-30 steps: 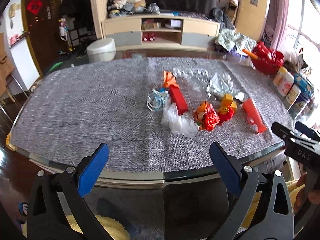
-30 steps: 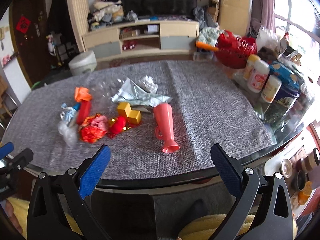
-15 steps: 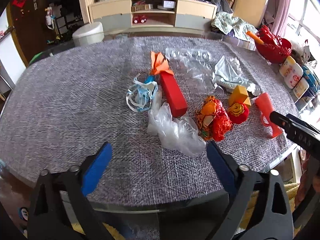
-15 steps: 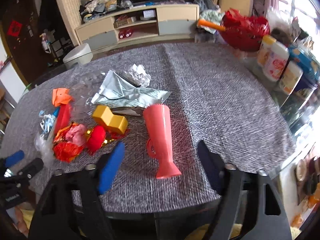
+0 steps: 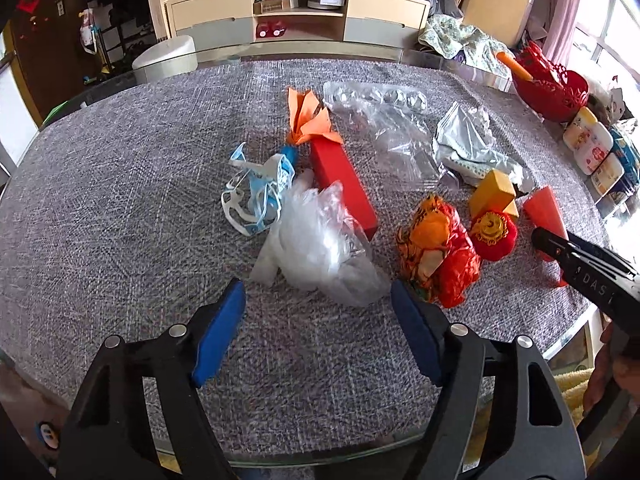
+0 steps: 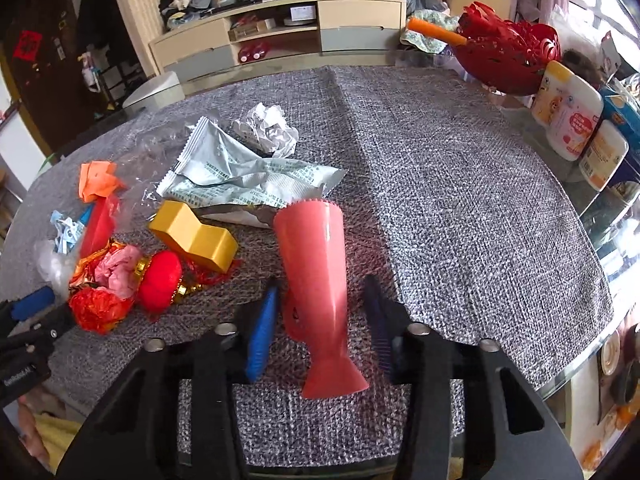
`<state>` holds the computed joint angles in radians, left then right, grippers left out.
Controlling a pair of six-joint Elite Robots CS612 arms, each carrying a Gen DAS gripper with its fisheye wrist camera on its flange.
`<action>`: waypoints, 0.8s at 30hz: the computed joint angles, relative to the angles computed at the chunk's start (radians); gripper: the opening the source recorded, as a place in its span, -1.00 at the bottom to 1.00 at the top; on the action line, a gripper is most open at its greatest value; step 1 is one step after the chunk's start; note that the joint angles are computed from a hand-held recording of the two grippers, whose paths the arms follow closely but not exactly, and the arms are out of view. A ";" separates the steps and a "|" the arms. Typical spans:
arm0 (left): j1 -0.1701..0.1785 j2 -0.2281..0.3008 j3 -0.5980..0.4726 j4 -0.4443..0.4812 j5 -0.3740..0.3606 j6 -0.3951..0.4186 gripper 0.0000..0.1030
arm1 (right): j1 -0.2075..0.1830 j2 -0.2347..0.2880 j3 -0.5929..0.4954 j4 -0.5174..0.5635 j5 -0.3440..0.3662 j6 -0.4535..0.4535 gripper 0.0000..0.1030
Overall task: Collect trash
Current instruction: 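Grasp the pink plastic cup with the right tool while the left tool grasps the clear plastic bag, then carry the bag and cup down to the bin and open both tools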
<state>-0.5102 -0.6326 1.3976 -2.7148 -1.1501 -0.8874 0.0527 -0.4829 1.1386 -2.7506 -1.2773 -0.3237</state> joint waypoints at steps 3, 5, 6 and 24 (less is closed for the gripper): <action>-0.001 -0.001 -0.003 0.003 0.005 -0.009 0.40 | 0.000 0.000 0.003 -0.007 -0.002 -0.005 -0.35; 0.002 0.000 -0.006 0.003 0.007 -0.006 0.41 | -0.001 -0.001 0.006 -0.015 -0.001 -0.008 -0.35; 0.002 0.002 -0.011 0.015 0.018 -0.005 0.40 | 0.001 0.000 0.004 -0.015 -0.002 -0.011 -0.36; -0.012 -0.039 0.079 -0.062 0.025 -0.015 -0.78 | -0.014 -0.072 0.116 -0.069 0.067 -0.040 -0.46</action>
